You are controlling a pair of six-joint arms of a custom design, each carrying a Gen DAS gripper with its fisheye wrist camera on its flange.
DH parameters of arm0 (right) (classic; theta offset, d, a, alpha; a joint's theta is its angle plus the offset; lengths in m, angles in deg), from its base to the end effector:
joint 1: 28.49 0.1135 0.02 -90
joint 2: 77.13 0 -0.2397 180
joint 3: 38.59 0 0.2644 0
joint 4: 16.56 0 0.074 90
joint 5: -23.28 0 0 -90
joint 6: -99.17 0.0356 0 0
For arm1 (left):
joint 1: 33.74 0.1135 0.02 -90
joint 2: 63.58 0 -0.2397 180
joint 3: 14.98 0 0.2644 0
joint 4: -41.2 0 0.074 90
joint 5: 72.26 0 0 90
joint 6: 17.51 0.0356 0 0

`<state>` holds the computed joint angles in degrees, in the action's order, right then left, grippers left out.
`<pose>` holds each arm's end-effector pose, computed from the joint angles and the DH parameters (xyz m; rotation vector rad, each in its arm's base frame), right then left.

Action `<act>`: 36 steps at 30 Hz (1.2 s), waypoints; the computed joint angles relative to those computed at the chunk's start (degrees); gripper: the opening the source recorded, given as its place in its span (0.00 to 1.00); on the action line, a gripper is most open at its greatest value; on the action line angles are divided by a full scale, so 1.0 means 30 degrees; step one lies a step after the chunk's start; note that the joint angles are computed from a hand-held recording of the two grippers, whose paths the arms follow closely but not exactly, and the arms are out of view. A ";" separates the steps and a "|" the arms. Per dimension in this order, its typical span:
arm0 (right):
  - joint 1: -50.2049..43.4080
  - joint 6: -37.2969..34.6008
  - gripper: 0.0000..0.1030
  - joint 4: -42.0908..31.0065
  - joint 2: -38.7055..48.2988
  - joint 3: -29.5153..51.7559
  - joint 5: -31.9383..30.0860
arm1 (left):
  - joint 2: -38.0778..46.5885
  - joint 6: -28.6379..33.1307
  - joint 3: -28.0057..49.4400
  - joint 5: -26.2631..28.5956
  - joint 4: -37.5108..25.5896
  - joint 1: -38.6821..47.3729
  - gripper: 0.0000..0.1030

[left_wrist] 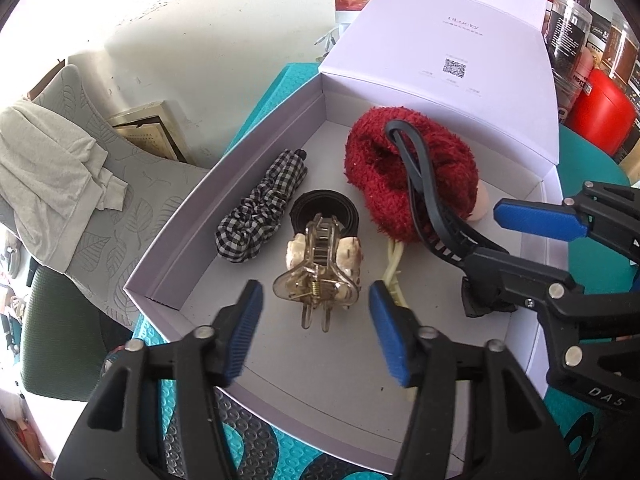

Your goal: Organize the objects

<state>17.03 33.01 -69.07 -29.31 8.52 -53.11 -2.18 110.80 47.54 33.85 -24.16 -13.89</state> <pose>0.1380 0.1286 0.2009 -0.3690 2.4489 0.2253 0.2071 0.0643 0.2317 0.5031 2.5680 -0.0328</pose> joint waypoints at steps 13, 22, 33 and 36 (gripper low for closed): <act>0.1362 0.0928 0.44 -0.1576 -0.0777 0.0862 0.1833 | -0.0893 0.0527 0.1032 0.0663 -0.1819 0.1407 0.64; 0.3422 0.2217 0.44 -0.3545 -0.1585 0.2204 0.3693 | -0.2232 0.2355 0.2843 0.2202 -0.4896 0.3969 0.65; 0.8953 0.6115 0.44 -0.7602 -0.1809 0.4859 0.8137 | -0.2813 0.6973 0.6424 0.5298 -1.0189 0.9586 0.69; 1.1089 0.8138 0.46 -0.9378 -0.1395 0.5824 0.9686 | -0.2627 0.9366 0.7726 0.6471 -1.2352 1.1958 0.70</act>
<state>50.29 57.43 -97.20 -33.49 25.99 -24.05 -10.06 138.89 70.72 53.26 -61.21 21.99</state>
